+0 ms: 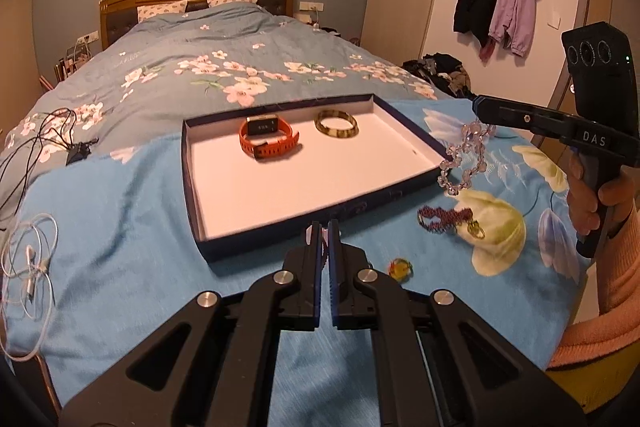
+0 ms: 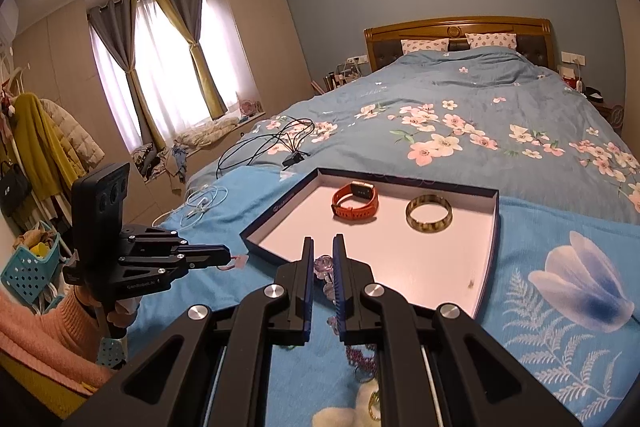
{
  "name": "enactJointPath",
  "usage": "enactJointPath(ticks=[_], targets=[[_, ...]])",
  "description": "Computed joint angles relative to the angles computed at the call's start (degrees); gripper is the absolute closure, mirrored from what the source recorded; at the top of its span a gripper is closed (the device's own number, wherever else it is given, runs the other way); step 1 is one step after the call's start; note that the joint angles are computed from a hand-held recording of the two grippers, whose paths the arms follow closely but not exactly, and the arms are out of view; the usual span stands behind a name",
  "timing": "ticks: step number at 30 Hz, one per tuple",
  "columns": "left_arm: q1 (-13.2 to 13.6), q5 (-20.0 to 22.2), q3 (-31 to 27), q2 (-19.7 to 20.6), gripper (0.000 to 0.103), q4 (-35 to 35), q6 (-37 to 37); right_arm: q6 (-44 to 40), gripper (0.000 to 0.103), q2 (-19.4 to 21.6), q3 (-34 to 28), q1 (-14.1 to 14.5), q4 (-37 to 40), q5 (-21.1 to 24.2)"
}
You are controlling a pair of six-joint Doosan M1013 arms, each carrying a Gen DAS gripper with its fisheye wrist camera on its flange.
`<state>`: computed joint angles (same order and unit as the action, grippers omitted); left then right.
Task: Organize jewelry
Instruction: 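Carry the crystal bracelet into the box with the right tool while the left tool drops the hair tie in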
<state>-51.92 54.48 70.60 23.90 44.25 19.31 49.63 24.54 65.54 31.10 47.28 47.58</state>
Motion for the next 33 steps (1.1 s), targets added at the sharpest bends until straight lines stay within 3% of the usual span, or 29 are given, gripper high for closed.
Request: enactJointPath(ticks=[15, 27, 33], targets=[[3.09, 1.26, -5.21, 2.79, 0.1, 0.13, 4.7, 6.05, 0.095, 5.7, -9.1, 0.78, -4.84, 0.73], [5.83, 1.43, -8.57, 5.61, 0.1, -2.86, 8.09, 13.76, 0.095, 12.69, -18.95, 1.37, -9.58, 5.02], [7.06, 0.94, -9.61, 6.71, 0.1, -5.26, 9.25, 15.11, 0.095, 14.29, -21.03, 1.68, -10.63, 5.8]])
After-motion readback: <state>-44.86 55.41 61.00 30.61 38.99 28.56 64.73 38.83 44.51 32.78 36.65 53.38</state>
